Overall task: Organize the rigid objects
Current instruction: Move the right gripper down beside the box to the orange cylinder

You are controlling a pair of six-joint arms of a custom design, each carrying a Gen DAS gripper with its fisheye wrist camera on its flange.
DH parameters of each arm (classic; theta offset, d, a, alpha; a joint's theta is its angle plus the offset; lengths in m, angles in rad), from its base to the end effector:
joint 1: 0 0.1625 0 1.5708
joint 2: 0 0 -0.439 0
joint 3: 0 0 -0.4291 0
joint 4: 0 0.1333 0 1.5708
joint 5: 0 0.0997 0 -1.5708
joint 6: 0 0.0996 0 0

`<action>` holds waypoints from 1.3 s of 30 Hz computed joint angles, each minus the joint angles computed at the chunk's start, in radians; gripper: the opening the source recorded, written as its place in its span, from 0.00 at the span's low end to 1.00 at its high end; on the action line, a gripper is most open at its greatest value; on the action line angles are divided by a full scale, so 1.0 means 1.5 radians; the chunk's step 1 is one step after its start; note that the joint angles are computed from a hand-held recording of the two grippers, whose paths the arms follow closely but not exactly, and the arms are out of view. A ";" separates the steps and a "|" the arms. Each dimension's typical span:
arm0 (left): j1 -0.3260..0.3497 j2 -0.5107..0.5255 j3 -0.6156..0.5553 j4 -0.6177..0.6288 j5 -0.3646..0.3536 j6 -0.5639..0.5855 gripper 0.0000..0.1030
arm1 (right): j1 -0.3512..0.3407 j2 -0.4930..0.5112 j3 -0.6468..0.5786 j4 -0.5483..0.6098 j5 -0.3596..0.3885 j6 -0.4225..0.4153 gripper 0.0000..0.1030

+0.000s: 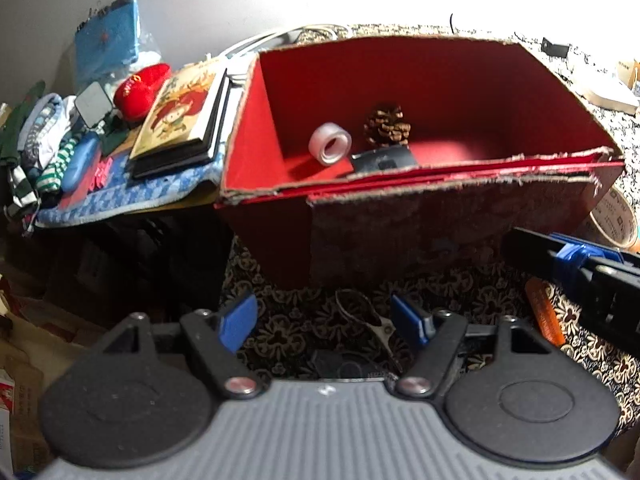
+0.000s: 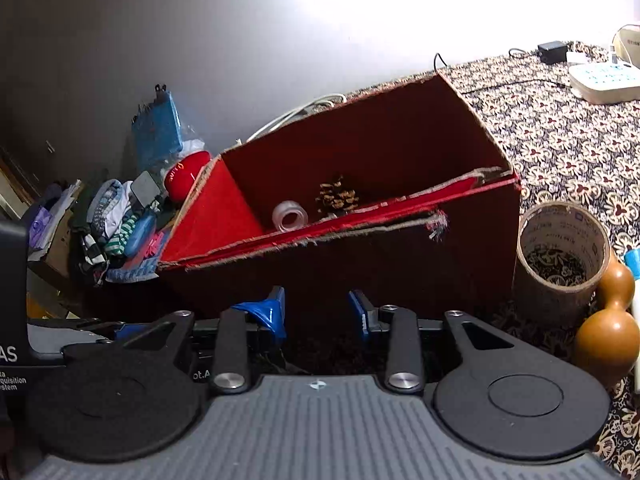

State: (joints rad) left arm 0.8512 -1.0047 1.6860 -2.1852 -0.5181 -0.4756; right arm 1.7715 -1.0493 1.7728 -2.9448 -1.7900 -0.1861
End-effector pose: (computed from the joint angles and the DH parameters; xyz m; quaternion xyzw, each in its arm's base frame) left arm -0.2729 -0.6450 0.2069 0.1218 0.8557 -0.2586 0.4313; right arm 0.2447 -0.6426 0.2421 0.1467 -0.9310 0.3184 0.1013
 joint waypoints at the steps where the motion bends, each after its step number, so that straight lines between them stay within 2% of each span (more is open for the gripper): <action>1: 0.001 0.001 -0.001 0.004 -0.003 -0.001 0.71 | -0.001 0.000 -0.001 0.005 0.000 0.002 0.18; 14: 0.012 0.009 -0.005 0.036 -0.032 -0.007 0.71 | -0.011 -0.005 0.000 0.037 -0.013 0.013 0.18; 20: 0.012 -0.001 0.026 -0.022 -0.065 0.046 0.71 | -0.025 -0.021 0.021 0.032 -0.031 0.020 0.18; 27: 0.013 0.001 0.051 -0.113 -0.149 0.159 0.71 | -0.042 -0.040 0.038 0.036 -0.071 0.052 0.18; 33: 0.026 0.003 0.069 -0.204 -0.273 0.254 0.71 | -0.063 -0.058 0.047 0.057 -0.062 0.079 0.17; 39: 0.025 0.024 0.086 -0.265 -0.299 0.336 0.70 | -0.078 -0.066 0.046 0.090 -0.045 0.091 0.16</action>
